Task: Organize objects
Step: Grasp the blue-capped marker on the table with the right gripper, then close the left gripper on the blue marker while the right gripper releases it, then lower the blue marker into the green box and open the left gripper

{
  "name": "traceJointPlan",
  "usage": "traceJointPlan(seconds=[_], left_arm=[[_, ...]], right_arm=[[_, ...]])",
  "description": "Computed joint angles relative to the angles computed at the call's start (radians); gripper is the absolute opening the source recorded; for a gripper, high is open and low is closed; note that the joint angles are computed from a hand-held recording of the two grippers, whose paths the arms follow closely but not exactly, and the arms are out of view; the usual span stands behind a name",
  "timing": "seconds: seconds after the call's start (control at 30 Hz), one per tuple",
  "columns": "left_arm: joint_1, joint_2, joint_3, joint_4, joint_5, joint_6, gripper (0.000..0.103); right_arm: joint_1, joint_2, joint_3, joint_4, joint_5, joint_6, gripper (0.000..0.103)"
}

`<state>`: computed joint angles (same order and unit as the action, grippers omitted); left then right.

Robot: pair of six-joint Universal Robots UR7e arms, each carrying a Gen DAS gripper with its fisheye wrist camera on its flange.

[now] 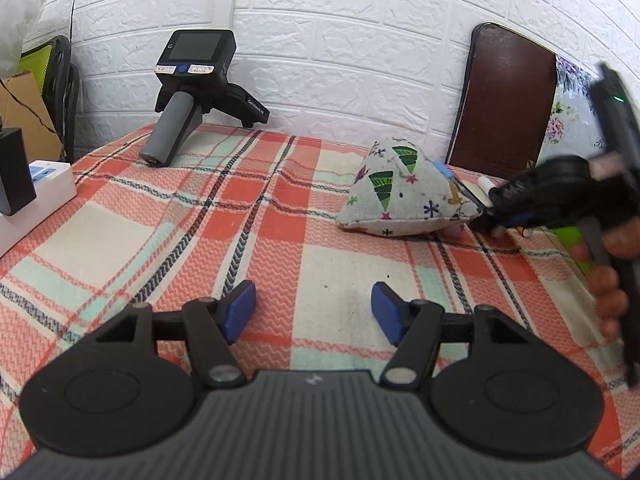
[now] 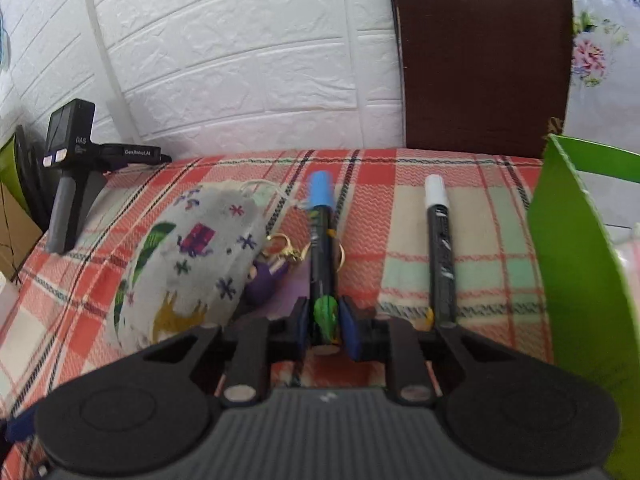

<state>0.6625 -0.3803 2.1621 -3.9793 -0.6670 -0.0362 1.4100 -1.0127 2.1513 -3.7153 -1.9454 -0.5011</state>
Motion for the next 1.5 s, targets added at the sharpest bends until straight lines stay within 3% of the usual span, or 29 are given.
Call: traceJointPlan(seconds=[0.17,0.27,0.3,0.43,0.57,0.6,0.63,0.7,0.83,1.0,1.27,1.43,1.5], left_arm=[[0.008,-0.019,0.005,0.036,-0.026,-0.012,0.071],[-0.015,-0.068,0.018,0.19,-0.021,-0.098,0.07],[-0.022,-0.098,0.029,0.248,-0.057,-0.153,0.069],[-0.033,-0.203,0.021,0.479,-0.349,-0.332,0.065],[-0.052,-0.179,-0.076,0.715,-0.48,-0.402,0.065],[-0.042,-0.166,-0.097,0.742,-0.521,-0.427,0.051],[-0.042,-0.148,-0.113,0.747,-0.529,-0.434,0.034],[-0.068,-0.13,-0.129,0.753,-0.5,-0.434,0.03],[-0.138,-0.14,-0.149,0.728,-0.463,-0.367,0.023],[-0.175,-0.096,-0.297,0.764,-0.479,-0.233,0.022],[-0.173,0.109,-0.622,0.9,-0.538,-0.106,0.022],[-0.173,0.221,-0.791,1.001,-0.547,-0.064,0.023],[-0.174,0.26,-0.848,1.031,-0.53,-0.044,0.029]], right_arm=[[-0.055,-0.135,0.229,-0.051,0.096,0.016,0.018],[-0.096,-0.228,0.371,-0.061,0.174,0.039,0.018],[-0.113,-0.257,0.411,-0.065,0.205,0.046,0.018],[-0.186,-0.361,0.499,-0.023,0.33,0.082,0.018],[-0.241,-0.447,0.521,0.071,0.425,0.135,0.018],[-0.246,-0.456,0.53,0.067,0.437,0.128,0.018],[-0.255,-0.465,0.541,0.061,0.454,0.113,0.018],[-0.25,-0.468,0.559,0.018,0.445,0.08,0.018],[-0.276,-0.498,0.594,-0.101,0.512,0.01,0.018],[-0.319,-0.538,0.581,-0.249,0.583,-0.015,0.018],[-0.469,-0.635,0.461,-0.185,0.628,0.04,0.018],[-0.545,-0.638,0.391,-0.141,0.634,0.067,0.018],[-0.542,-0.598,0.355,-0.165,0.593,0.058,0.019]])
